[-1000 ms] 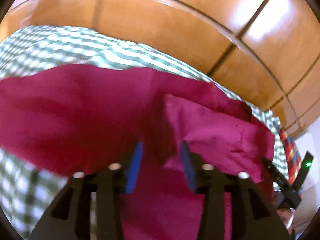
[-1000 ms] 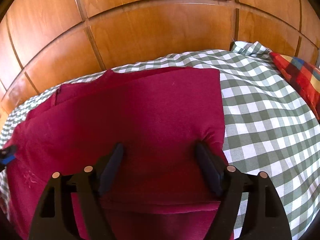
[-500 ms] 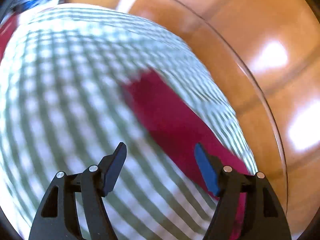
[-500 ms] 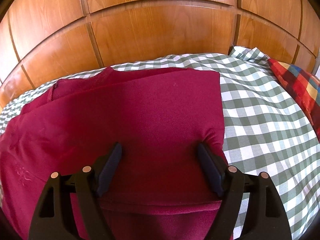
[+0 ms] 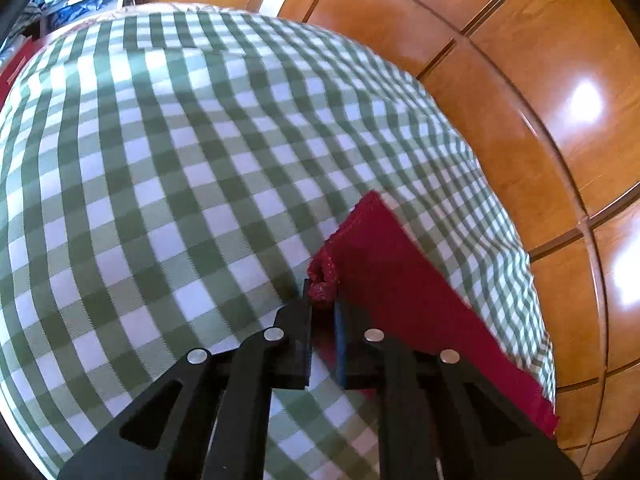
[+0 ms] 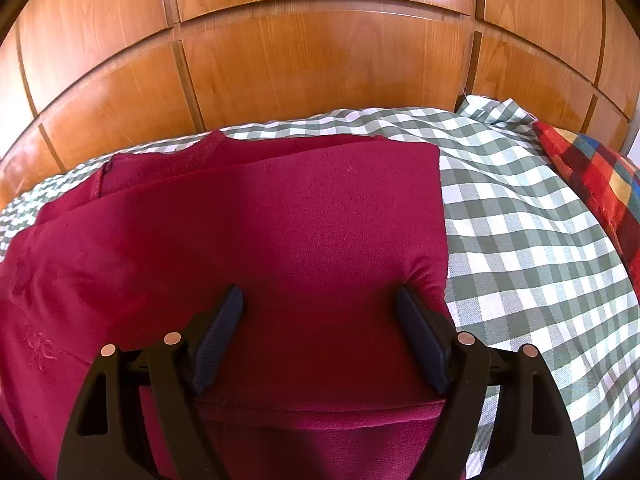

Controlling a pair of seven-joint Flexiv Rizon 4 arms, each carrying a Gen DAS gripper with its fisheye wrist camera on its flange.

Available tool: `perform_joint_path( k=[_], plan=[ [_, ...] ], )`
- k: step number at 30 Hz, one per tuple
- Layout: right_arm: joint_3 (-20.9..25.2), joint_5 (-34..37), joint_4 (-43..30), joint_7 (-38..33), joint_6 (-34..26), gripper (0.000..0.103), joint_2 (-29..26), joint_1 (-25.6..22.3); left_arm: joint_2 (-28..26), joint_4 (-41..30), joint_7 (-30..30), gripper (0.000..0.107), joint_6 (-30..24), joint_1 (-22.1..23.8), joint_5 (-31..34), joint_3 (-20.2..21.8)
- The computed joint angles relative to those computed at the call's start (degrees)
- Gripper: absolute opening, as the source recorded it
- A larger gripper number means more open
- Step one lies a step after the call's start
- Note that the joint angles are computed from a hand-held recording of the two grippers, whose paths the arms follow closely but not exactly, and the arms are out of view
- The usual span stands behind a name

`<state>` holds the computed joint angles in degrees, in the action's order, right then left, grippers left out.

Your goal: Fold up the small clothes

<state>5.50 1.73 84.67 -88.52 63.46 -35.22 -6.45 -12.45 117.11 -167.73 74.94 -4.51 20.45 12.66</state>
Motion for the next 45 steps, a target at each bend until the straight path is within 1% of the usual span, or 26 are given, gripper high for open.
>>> perform_joint_path(
  k=[2, 6, 8, 10, 11, 12, 15, 16, 18, 20, 22, 24, 26, 27, 29, 30, 31, 32, 33, 36, 37, 38, 40, 41, 42, 45],
  plan=[
    [-0.10, -0.07, 0.04, 0.06, 0.05, 0.078, 0.02, 0.10, -0.35, -1.74, -0.39, 0.007, 1.79, -0.76, 1.15, -0.29],
    [-0.17, -0.21, 0.16, 0.09, 0.21, 0.078, 0.03, 0.16, -1.82, -6.03, 2.78, 0.007, 7.79, -3.01, 0.47, -2.03],
    [-0.21, -0.28, 0.19, 0.13, 0.23, 0.078, 0.05, 0.21, -3.76, -9.46, 5.64, 0.007, 10.88, -4.71, -1.12, -3.63],
    [-0.17, -0.25, 0.22, 0.13, 0.30, 0.078, 0.05, 0.17, -6.03, -12.23, 9.66, 0.007, 13.90, -4.99, -4.14, -6.90],
    [-0.12, -0.22, 0.24, 0.10, 0.32, 0.078, 0.07, 0.16, -7.78, -14.51, 12.40, 0.007, 14.70, -4.78, -5.84, -9.68],
    [-0.06, -0.15, 0.22, 0.07, 0.33, 0.078, 0.05, 0.11, -8.86, -15.96, 14.43, 0.007, 15.08, -4.77, -6.96, -11.33],
    [0.06, 0.04, 0.15, 0.00, 0.34, 0.078, 0.03, 0.00, -14.11, -22.90, 21.08, 0.007, 14.79, -5.97, -9.49, -16.88],
    [0.11, 0.12, 0.15, -0.02, 0.36, 0.078, 0.05, -0.04, -16.57, -25.90, 24.08, 0.007, 13.97, -6.10, -10.38, -19.57],
    [0.23, 0.32, 0.17, -0.07, 0.38, 0.078, 0.09, -0.12, -20.61, -31.01, 28.72, 0.007, 11.20, -7.08, -11.99, -22.49],
    [0.40, 0.58, 0.14, -0.18, 0.36, 0.078, 0.12, -0.24, -25.16, -37.35, 32.77, 0.007, 6.41, -9.69, -13.18, -23.37],
    [0.78, 1.10, -0.07, -0.49, 0.25, 0.078, 0.05, -0.56, -28.99, -43.37, 35.42, 0.008, 1.03, -13.22, -13.69, -21.76],
    [0.97, 1.52, -0.18, -0.69, 0.17, 0.078, 0.05, -0.72, -31.68, -47.24, 37.68, 0.009, -2.96, -15.59, -14.49, -20.40],
    [1.01, 1.77, -0.24, -0.76, 0.08, 0.078, 0.06, -0.72, -33.73, -49.72, 39.17, 0.017, -6.13, -17.44, -15.42, -18.79],
    [1.09, 1.91, -0.40, -0.83, -0.18, 0.079, 0.04, -0.78, -33.75, -49.68, 39.00, 0.023, -6.49, -18.45, -15.76, -17.70],
    [1.45, 2.30, -1.06, -1.27, -1.21, 0.080, -0.07, -1.06, -32.31, -47.83, 38.45, 0.033, -5.31, -20.76, -15.69, -15.23],
    [1.64, 2.47, -1.82, -1.48, -2.50, 0.080, -0.13, -1.22, -30.95, -46.10, 37.50, 0.040, -4.44, -22.32, -14.98, -12.93],
    [1.56, 2.45, -2.41, -1.54, -3.62, 0.080, -0.08, -1.16, -29.83, -44.42, 37.04, 0.044, -3.50, -23.25, -14.94, -11.51],
    [1.29, 2.24, -2.83, -1.44, -4.54, 0.080, 0.17, -0.90, -28.41, -41.87, 36.36, 0.044, -1.69, -23.90, -14.88, -10.35],
    [2.54, 3.65, -3.63, -2.45, -5.39, 0.080, 0.61, -1.64, -27.20, -39.49, 35.64, 0.044, -0.18, -24.34, -15.00, -9.38],
    [9.04, 12.85, -7.64, -8.11, -9.85, 0.080, 1.73, -5.28, -25.12, -34.80, 32.18, 0.042, 1.82, -26.90, -14.41, -5.37],
    [11.23, 16.14, -9.21, -10.76, -12.09, 0.080, 1.92, -6.25, -24.42, -32.82, 30.97, 0.042, 2.60, -27.00, -14.57, -4.77],
    [14.08, 19.60, -11.80, -13.95, -16.60, 0.079, 1.63, -7.34, -24.10, -31.56, 30.60, 0.042, 3.27, -26.51, -15.15, -5.15],
    [16.11, 23.20, -15.16, -16.41, -23.02, 0.074, 0.74, -7.34, -24.18, -29.73, 28.91, 0.042, 4.43, -25.98, -16.51, -5.10],
    [16.87, 24.42, -17.22, -16.78, -26.76, 0.074, -0.24, -6.61, -24.18, -29.07, 28.42, 0.041, 5.18, -26.03, -16.70, -4.78],
    [16.68, 24.92, -18.27, -16.75, -28.63, 0.073, -0.84, -5.70, -24.43, -28.92, 27.86, 0.038, 5.50, -26.45, -16.70, -4.05],
    [13.57, 22.74, -21.12, -13.41, -32.72, 0.054, -3.36, -0.07, -24.94, -27.39, 27.91, 0.037, 7.90, -25.70, -17.83, -4.74]
  ],
)
